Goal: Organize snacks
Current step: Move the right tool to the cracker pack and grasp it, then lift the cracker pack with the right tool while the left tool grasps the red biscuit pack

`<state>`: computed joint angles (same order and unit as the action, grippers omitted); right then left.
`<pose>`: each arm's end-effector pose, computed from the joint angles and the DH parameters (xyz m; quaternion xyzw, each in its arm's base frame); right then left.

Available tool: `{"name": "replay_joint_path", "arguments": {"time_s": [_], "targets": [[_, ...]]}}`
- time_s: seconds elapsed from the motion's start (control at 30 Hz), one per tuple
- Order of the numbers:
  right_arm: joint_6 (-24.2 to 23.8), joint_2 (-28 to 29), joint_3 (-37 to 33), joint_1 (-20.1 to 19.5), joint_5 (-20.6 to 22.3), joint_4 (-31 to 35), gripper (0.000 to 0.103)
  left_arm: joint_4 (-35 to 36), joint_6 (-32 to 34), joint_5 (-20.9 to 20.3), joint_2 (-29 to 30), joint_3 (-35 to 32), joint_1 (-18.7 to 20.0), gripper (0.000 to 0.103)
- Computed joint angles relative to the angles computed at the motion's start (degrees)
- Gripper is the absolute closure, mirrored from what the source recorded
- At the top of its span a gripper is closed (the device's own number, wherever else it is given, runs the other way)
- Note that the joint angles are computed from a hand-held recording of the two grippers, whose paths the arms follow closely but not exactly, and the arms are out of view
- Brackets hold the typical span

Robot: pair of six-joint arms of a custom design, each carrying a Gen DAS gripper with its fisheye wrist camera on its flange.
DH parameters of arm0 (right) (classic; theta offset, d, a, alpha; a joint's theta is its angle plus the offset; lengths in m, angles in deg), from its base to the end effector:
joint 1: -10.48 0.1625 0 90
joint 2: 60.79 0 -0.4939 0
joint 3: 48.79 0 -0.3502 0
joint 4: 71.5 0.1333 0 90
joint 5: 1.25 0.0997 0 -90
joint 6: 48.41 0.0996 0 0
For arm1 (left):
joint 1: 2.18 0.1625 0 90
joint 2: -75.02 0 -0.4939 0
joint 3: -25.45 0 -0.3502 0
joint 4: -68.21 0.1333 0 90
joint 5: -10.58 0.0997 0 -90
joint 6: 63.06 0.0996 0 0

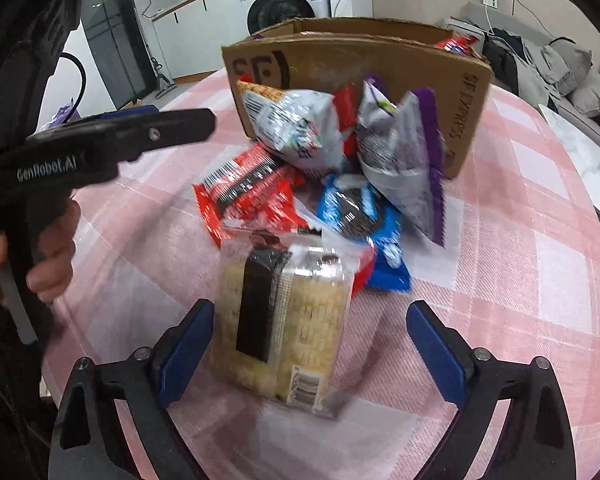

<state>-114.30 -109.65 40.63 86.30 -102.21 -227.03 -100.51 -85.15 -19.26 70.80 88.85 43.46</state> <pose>-0.0661 -0.7286 0.2602 0.4053 -0.8836 0.1048 0.2098 -0.3900 -0.7131 -0.1153 0.0812 0.8531 -0.3935 0.3327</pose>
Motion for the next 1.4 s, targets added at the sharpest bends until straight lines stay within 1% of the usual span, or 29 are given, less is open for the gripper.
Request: {"name": "replay_joint_path", "arguments": {"time_s": [0.13, 0.2, 0.23, 0.27, 0.33, 0.43, 0.57, 0.67, 0.8, 0.93, 1.03, 1.1, 1.13, 1.2, 1.23, 1.3, 1.33, 1.4], "targets": [[-0.16, -1.28, 0.63, -1.52, 0.98, -0.07, 0.020, -0.69, 0.97, -0.90, -0.07, 0.21, 0.24, 0.001], [-0.08, -1.70, 1.11, -1.89, 1.18, -0.74, 0.023, 0.04, 0.18, -1.64, -0.17, 0.37, 0.39, 0.001], [-0.14, -1.96, 1.24, -2.13, 1.76, -0.63, 0.026, 0.63, -0.20, -1.93, -0.20, 0.31, 0.50, 0.001], [-0.12, -2.17, 1.19, -2.30, 2.29, -0.16, 0.027, 1.10, -0.46, -2.10, -0.18, 0.20, 0.61, 0.001], [-0.31, -2.26, 0.75, -2.34, 1.97, 0.24, 0.029, 2.08, -0.79, -2.49, -0.08, -0.08, 0.77, 0.001], [-0.60, -2.38, 0.25, -2.20, 2.22, 1.98, 0.044, 4.17, -1.14, -2.83, 0.18, -0.77, 0.92, 0.001], [-2.07, -2.76, -0.19, -2.26, 2.97, 2.49, 0.045, 6.86, -1.58, -3.38, 0.67, -1.92, 1.08, 0.001], [-0.99, -3.26, -1.07, -2.42, 4.42, 3.01, 0.045, 7.49, -1.66, -3.84, 0.94, -2.36, 1.27, 0.001], [0.47, -3.84, -2.85, -2.95, 7.34, 3.47, 0.045, 7.24, -1.93, -4.53, 1.29, -2.72, 1.61, 0.001], [2.47, -4.13, -5.07, -3.23, 10.47, 4.81, 0.045, 8.75, -2.24, -5.25, 2.05, -4.45, 2.06, 0.001], [3.48, -4.02, -6.49, -2.69, 11.01, 5.80, 0.045, 9.79, -1.72, -5.53, 2.89, -5.90, 2.20, 0.001], [3.82, -3.52, -8.39, -2.25, 11.14, 7.27, 0.045, 10.76, -1.70, -4.93, 3.53, -6.91, 2.16, 0.002], [4.03, -3.34, -9.13, -2.16, 11.50, 7.93, 0.045, 11.65, -1.83, -4.70, 3.80, -7.54, 2.18, 0.004], [4.52, -3.32, -9.18, -2.06, 11.87, 7.60, 0.045, 12.91, -1.98, -5.37, 4.02, -8.22, 2.38, 0.020], [4.69, -3.23, -9.13, -2.11, 12.24, 7.37, 0.045, 13.17, -1.87, -6.45, 3.98, -8.33, 2.58, 0.023], [4.90, -3.62, -8.10, -2.21, 12.31, 6.88, 0.045, 13.50, -1.35, -8.15, 4.09, -8.69, 2.87, 0.036], [4.60, -3.79, -7.71, -2.34, 12.41, 6.67, 0.045, 13.74, -1.05, -8.43, 4.33, -9.15, 2.89, 0.039], [4.44, -3.61, -7.73, -2.52, 12.67, 6.49, 0.045, 14.36, -0.35, -9.52, 4.73, -9.96, 3.05, 0.050]]}}
